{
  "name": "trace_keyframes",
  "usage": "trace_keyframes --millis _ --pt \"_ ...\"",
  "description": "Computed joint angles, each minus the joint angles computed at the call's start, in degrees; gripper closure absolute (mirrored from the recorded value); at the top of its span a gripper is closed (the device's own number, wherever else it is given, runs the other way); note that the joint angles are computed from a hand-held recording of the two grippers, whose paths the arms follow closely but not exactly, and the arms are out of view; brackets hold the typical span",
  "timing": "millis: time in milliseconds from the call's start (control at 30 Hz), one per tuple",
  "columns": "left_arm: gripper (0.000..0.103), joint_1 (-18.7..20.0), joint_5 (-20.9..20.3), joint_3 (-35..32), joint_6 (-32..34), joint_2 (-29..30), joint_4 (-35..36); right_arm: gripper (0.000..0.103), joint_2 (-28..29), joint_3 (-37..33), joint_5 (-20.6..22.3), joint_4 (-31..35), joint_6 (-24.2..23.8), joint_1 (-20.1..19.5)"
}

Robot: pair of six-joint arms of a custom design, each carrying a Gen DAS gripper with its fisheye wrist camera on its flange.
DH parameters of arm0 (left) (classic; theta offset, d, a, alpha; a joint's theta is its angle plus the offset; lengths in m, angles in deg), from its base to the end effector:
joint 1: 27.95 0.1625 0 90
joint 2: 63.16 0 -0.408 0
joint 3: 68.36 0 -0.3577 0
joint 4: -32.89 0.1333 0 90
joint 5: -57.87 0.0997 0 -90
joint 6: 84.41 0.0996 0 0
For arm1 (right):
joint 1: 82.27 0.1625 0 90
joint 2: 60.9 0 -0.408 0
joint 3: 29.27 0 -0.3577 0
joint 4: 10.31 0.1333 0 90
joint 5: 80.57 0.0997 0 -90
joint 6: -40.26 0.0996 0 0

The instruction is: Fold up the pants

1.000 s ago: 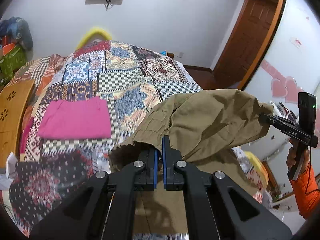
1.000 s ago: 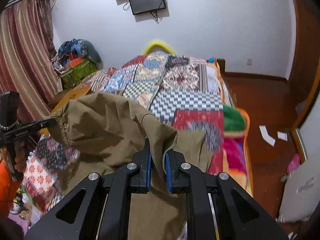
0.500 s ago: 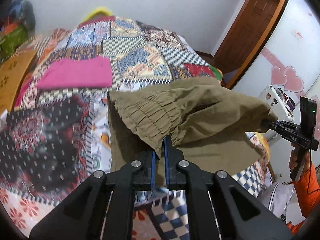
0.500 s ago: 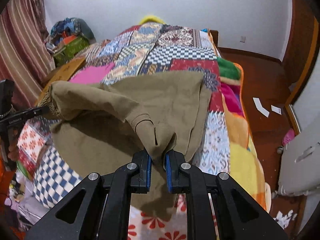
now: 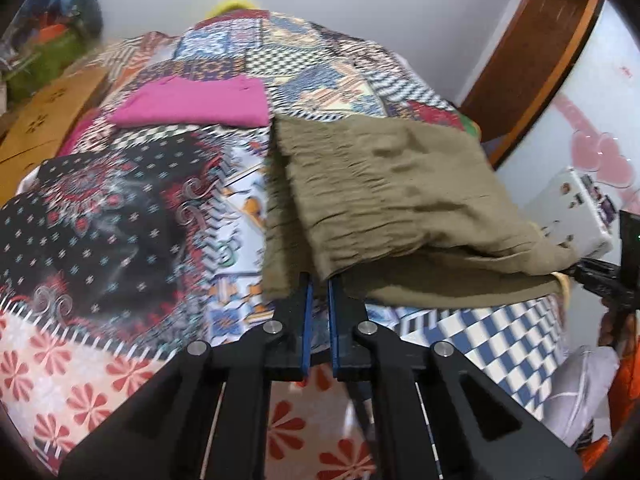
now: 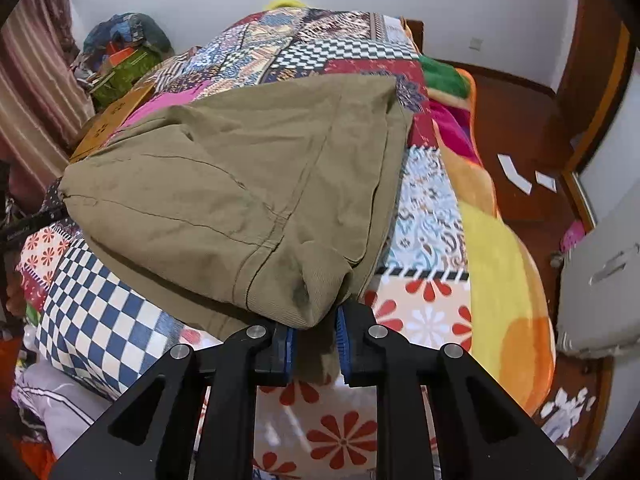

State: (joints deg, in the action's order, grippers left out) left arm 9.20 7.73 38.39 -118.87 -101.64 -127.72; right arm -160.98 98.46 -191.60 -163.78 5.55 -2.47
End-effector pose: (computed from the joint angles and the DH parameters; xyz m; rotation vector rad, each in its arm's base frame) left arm -0.3230 -0.4920 0.0118 0.3936 2.5513 -0.6843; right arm 0.0286 -0.3920 0.3812 0.3862 -2.4883 0.5726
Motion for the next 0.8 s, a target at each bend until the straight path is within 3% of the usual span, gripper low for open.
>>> trace_keyframes --millis 167,467,567,667,800 --pt "0.097 0.56 2.42 0.69 -4.21 -1.33 4.36 0.081 0.15 0.87 -3.85 -1.27 -1.36 1.01" --pt "0.097 -1.79 6.33 -1.61 -0.64 -3.07 4.74 0.077 -1.17 0.94 -9.75 -2.31 -1.80 -0.57" --pt "0.097 -2.77 6.79 -4.32 2.28 -1.89 4.62 0.077 -3.05 -0.49 -8.58 0.12 0.64 -1.61" --pt "0.097 -2.86 4.28 -7.71 5.08 0.23 3.45 0.077 -4.76 -1.11 -7.06 -0.82 1.55 -0.85" --pt "0.094 -2.05 1.78 -12.15 4.36 3.76 7.01 0.077 -5.24 -1.84 -1.23 1.61 4.36 -0.09"
